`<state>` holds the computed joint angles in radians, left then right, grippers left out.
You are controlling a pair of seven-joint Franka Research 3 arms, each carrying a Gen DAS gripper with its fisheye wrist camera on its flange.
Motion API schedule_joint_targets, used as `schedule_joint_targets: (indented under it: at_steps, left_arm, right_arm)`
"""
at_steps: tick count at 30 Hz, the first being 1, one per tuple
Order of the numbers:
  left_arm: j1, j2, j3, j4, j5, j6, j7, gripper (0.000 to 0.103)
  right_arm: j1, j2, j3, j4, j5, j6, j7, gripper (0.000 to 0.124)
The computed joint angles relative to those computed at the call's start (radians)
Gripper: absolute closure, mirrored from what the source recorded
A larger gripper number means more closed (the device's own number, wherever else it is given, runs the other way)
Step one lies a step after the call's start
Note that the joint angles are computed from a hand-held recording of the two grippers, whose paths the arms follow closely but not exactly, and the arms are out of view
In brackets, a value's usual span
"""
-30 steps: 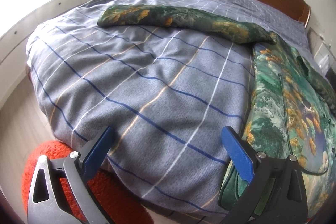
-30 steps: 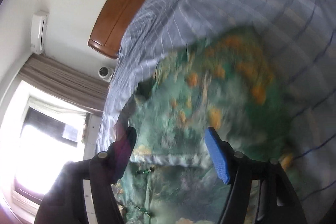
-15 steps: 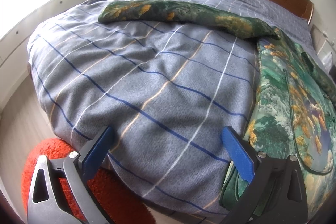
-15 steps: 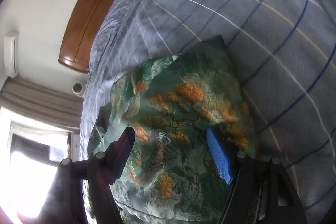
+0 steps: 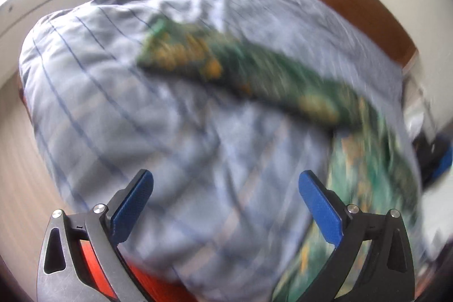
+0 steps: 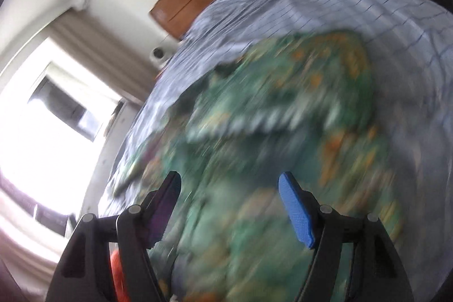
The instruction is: Fold large clothes
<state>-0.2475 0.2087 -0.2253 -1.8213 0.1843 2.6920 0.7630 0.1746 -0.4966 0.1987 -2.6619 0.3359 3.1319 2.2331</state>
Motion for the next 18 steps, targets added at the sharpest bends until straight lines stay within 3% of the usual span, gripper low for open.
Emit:
schedule_joint_targets:
  at_steps: [5,6,8,12,14,16,18]
  left_arm:
    - [0.069,0.215,0.006,0.294,-0.11,-0.115,0.066,0.001]
    - [0.062,0.271,0.02,0.372,-0.103,-0.155,0.052,0.001]
    - [0.045,0.334,0.051,0.454,-0.082,-0.19,-0.013,0.002]
    - [0.048,0.408,0.063,0.524,-0.098,-0.171,-0.116,0.007]
    - [0.025,0.425,0.097,0.545,-0.064,-0.186,-0.198,0.028]
    - [0.002,0.436,0.127,0.571,-0.006,-0.246,-0.253,0.076]
    - [0.003,0.417,0.132,0.549,0.031,-0.261,-0.279,0.092]
  right_arm:
    - [-0.145,-0.01,0.308,0.006,-0.055,0.024,0.178,0.052]
    - [-0.16,0.002,0.338,0.019,-0.07,0.023,0.205,0.052]
    - [-0.13,0.055,0.346,0.051,-0.09,0.033,0.23,0.052]
    - [-0.075,0.125,0.334,0.115,-0.158,-0.015,0.236,0.052]
    - [-0.029,0.164,0.31,0.142,-0.178,-0.027,0.231,0.052]
    - [0.002,0.186,0.289,0.153,-0.198,-0.024,0.238,0.052]
    - [0.005,0.203,0.292,0.168,-0.234,-0.034,0.26,0.052]
